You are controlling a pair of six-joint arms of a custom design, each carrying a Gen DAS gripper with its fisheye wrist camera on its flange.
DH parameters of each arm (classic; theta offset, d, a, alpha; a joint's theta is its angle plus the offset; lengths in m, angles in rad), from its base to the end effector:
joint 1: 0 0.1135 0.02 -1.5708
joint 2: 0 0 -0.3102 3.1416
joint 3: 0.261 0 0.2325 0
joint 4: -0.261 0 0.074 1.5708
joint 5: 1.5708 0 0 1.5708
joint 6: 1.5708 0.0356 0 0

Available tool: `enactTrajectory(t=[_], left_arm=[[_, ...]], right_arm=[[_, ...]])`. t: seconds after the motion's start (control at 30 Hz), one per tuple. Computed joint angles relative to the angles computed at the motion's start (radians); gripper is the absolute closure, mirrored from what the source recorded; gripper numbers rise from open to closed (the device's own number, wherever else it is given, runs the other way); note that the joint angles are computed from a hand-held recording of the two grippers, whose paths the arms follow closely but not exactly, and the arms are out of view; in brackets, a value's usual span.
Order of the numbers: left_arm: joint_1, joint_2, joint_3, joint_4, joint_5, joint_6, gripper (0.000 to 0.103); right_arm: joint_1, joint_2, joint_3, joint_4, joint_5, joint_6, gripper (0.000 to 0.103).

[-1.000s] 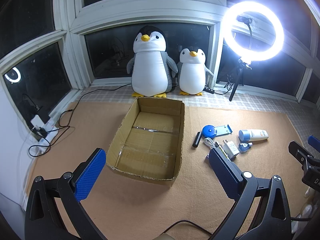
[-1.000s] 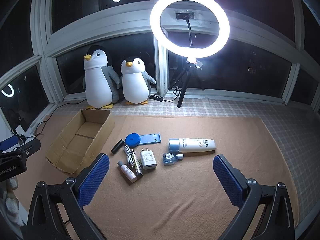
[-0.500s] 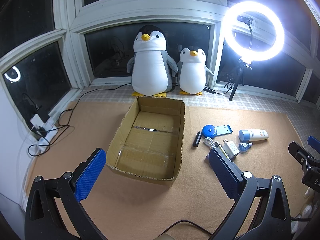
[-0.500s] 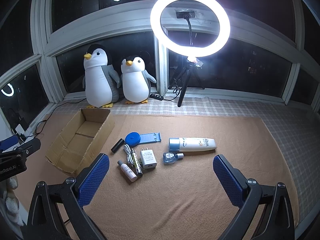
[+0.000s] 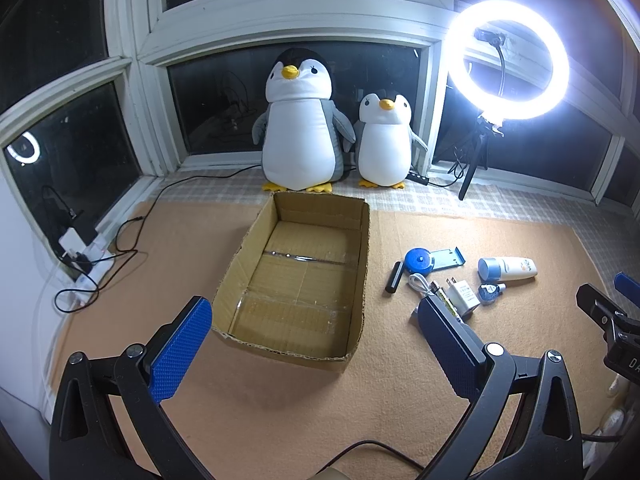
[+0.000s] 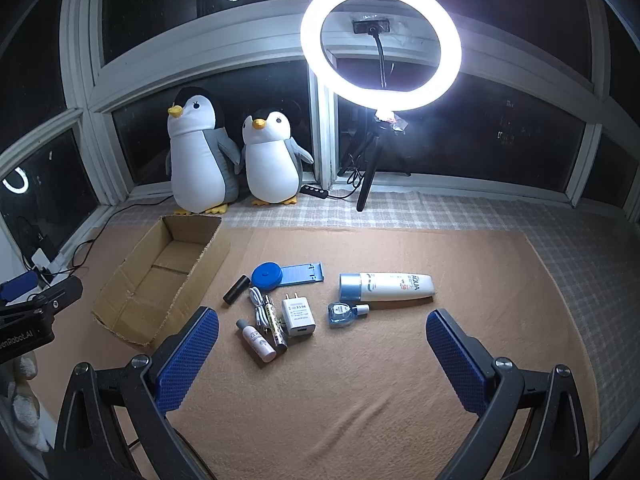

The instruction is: Organize rigid objects

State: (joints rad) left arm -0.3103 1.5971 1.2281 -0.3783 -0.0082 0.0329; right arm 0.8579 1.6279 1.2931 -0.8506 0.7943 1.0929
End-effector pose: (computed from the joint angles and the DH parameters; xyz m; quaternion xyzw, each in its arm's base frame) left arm 0.3236 -0.1034 0.3240 0.1549 0.9032 -0.0516 0.3969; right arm 0.2198 0.2155 0.3144 0.1797 0.8902 -0.0667 0.4134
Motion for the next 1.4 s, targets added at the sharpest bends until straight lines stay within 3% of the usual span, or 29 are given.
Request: enactTrajectory(t=[0.53,1.03,1.33,1.4], left_arm=[[0.051,0.074,0.027,-0.001,0.013,0.008,0.001],[0.163,0.268,0.132,-0.007,-0.015,0.023,0.001],[0.193,0.416,0.228,-0.02,-0.062,0.034,0.006],[0.196,0.443,0.248,-0.028,-0.066,0.04,0.012]], right_arm=[[-0.042,0.006,-0.015,0.031,-0.047,-0.024,0.0],[-0.097,0.003,-0.081,0.1,-0.101,-0.058,0.0],[-0.124,0.014,-0.104,0.119,-0.117,-0.08,0.0],[-0.129,0.021,-0.109,0.124,-0.118,-0.084,0.0]])
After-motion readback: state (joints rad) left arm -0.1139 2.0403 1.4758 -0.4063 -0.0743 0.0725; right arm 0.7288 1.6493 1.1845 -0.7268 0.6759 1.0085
